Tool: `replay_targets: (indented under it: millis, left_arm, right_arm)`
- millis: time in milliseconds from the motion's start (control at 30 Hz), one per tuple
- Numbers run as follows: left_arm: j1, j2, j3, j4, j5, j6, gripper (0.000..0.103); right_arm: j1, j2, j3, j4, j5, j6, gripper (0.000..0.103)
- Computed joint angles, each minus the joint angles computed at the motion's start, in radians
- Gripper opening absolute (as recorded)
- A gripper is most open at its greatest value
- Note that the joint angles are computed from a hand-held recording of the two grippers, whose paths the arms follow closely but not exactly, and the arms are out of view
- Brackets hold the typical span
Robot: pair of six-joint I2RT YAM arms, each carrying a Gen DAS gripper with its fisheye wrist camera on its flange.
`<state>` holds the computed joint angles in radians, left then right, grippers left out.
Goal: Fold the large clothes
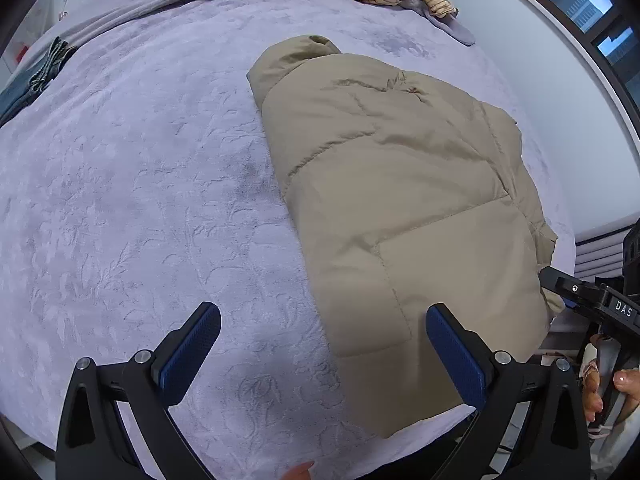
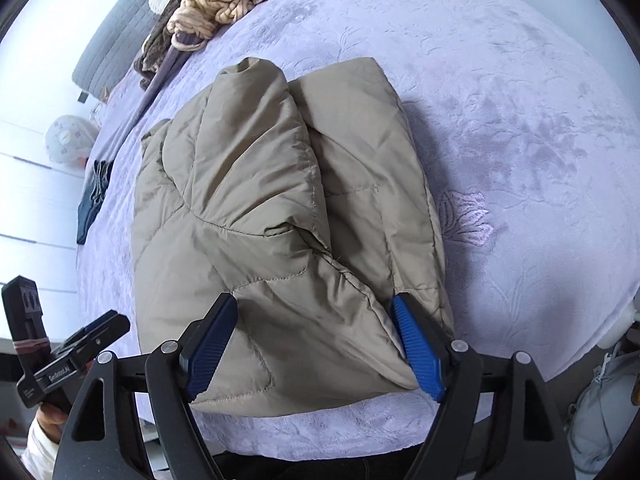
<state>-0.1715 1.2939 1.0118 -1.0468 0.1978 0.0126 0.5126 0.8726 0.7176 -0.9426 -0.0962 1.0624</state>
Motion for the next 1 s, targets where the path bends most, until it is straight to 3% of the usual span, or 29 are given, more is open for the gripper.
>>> replay_targets:
  millis: [200,400,700,833,1000]
  left_arm:
    - [0.060,-0.001,-0.009,-0.007,0.046,0.056,0.103]
    - [0.053,0.016,-0.003,0.002,0.056,0.044,0.103]
    - [0.045,0.128,0.064,0.046,0.116,-0.076,0.103]
    - [0.027,0.184,0.085,0.083,0.130,-0.149,0.103]
    - [0.016,0.247,0.093,0.134,0.165,-0.202,0.103]
  right_arm:
    - [0.114,-0.017,0.039,-0.054,0.122,0.112,0.086]
    - [0.054,-0.006,0.082,-0.092,0.110,0.062,0.086]
    - [-0.267,0.100,0.131,-0.083,-0.107,-0.289,0.086]
    - [-0.490,0.188,0.119,-0.058,-0.256,-0.499,0.089]
    - [-0.647,0.332,0.085,0.002,-0.385,-0.650,0.089]
